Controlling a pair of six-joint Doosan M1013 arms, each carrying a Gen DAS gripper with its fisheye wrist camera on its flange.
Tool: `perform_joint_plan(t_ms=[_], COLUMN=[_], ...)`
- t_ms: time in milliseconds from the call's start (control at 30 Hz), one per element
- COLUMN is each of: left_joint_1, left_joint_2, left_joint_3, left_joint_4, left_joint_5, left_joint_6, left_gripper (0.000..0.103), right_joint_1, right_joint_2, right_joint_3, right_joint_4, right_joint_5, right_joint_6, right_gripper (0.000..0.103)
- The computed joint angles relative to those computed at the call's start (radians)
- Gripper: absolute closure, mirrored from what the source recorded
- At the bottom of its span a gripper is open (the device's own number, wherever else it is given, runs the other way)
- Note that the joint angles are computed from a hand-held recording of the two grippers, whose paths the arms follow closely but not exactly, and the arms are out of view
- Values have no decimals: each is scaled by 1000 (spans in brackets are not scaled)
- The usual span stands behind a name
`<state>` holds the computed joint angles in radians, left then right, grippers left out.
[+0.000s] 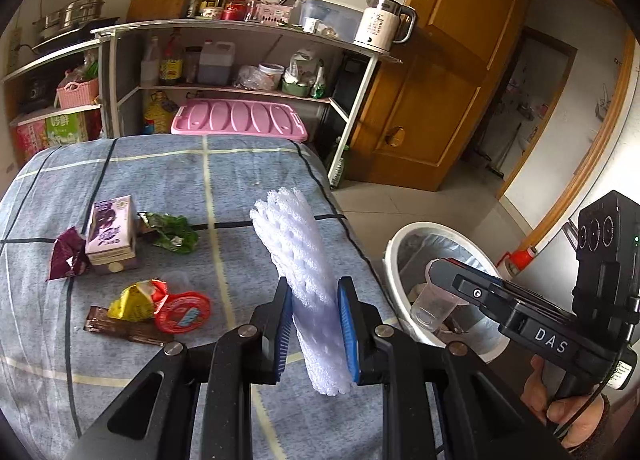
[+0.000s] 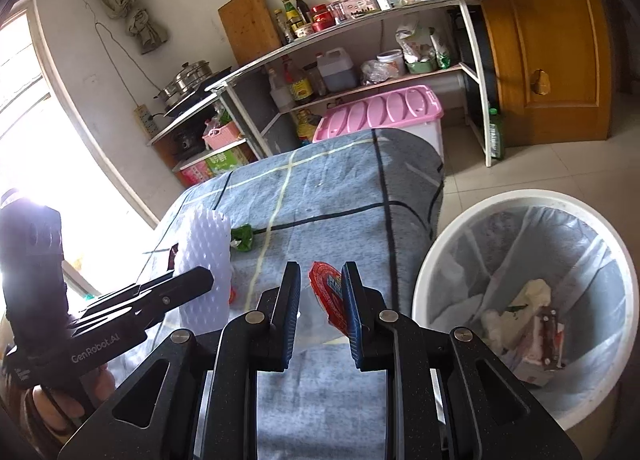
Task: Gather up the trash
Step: 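Carry the cup and foam net over the bin and open both grippers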
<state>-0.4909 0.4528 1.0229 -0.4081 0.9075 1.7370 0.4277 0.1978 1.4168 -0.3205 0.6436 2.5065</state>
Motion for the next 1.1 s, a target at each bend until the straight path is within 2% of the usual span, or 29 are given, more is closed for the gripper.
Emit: perform_joint_plan(t_ms=[333, 567, 767, 1100], left_joint_1=[-59, -101, -128, -158], left_joint_2=[52, 91, 117, 182], left_joint_3=[-79, -133, -158, -240], left_joint_4=[-67, -45, -55, -23], left_joint_5=[62, 100, 127, 217], left_joint_6=[58, 71, 88, 60], left_gripper=[80, 80, 80, 77], right_joint_1=[-29, -53, -77, -119], right_joint_2=[-71, -102, -108, -104], right_joint_3=[80, 124, 144, 165], right_joint_4=[-101, -154, -151, -69], right_joint_5=[41, 93, 152, 197], right_joint_6=[116, 172, 166, 120], right_gripper=[81, 81, 81, 80])
